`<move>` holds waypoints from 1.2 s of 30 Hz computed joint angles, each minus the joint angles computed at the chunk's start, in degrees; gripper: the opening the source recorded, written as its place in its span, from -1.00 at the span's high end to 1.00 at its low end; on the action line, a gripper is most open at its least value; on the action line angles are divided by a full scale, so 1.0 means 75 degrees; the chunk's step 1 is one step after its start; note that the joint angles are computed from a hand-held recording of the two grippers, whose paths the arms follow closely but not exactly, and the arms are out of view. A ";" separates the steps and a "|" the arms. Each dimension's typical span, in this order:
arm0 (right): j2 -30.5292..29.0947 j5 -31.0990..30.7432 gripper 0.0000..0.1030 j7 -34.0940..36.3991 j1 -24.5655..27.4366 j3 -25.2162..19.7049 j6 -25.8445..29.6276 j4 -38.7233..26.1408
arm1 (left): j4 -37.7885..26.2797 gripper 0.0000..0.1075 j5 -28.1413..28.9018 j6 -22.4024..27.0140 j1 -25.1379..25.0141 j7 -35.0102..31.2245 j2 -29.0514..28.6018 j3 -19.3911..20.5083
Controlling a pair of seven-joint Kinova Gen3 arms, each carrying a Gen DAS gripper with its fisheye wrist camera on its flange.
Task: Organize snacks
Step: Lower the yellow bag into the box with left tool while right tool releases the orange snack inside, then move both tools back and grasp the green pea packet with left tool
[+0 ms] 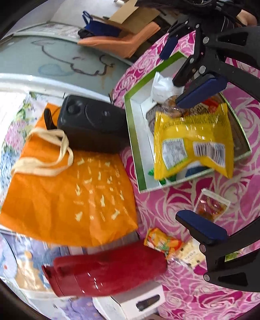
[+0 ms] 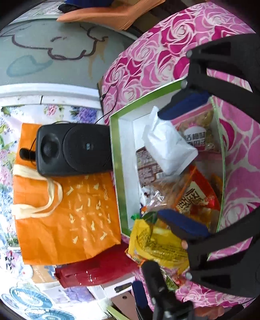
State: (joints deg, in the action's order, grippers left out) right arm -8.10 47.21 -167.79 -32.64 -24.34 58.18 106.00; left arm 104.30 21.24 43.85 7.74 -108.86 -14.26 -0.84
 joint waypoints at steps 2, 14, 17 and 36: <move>0.0019 -0.0199 -0.93 0.0103 -0.0024 0.0029 0.0077 -0.0098 | 0.0076 -0.92 -0.0310 -0.0067 -0.0153 0.0325 -0.0105 0.0153; 0.0137 0.0307 -0.99 0.0107 -0.0746 -0.0706 0.1150 -0.0863 | 0.0380 -0.92 -0.0215 0.0191 -0.0066 -0.0014 -0.1073 -0.0637; 0.0206 0.0326 -0.99 0.0046 -0.1081 -0.0769 0.1162 -0.0982 | 0.0485 -0.92 -0.0262 0.0336 -0.0077 -0.0306 -0.1424 -0.0988; 0.2266 -0.1674 -0.92 0.1898 -0.2474 0.0451 -0.1542 -0.2047 | 0.1034 -0.91 -0.0037 0.1086 -0.0919 -0.2831 -0.1394 -0.4112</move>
State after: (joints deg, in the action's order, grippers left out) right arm 8.89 34.66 -153.56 -51.20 -20.96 46.61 90.64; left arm 112.06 20.96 51.99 0.84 -130.10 -24.71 -31.68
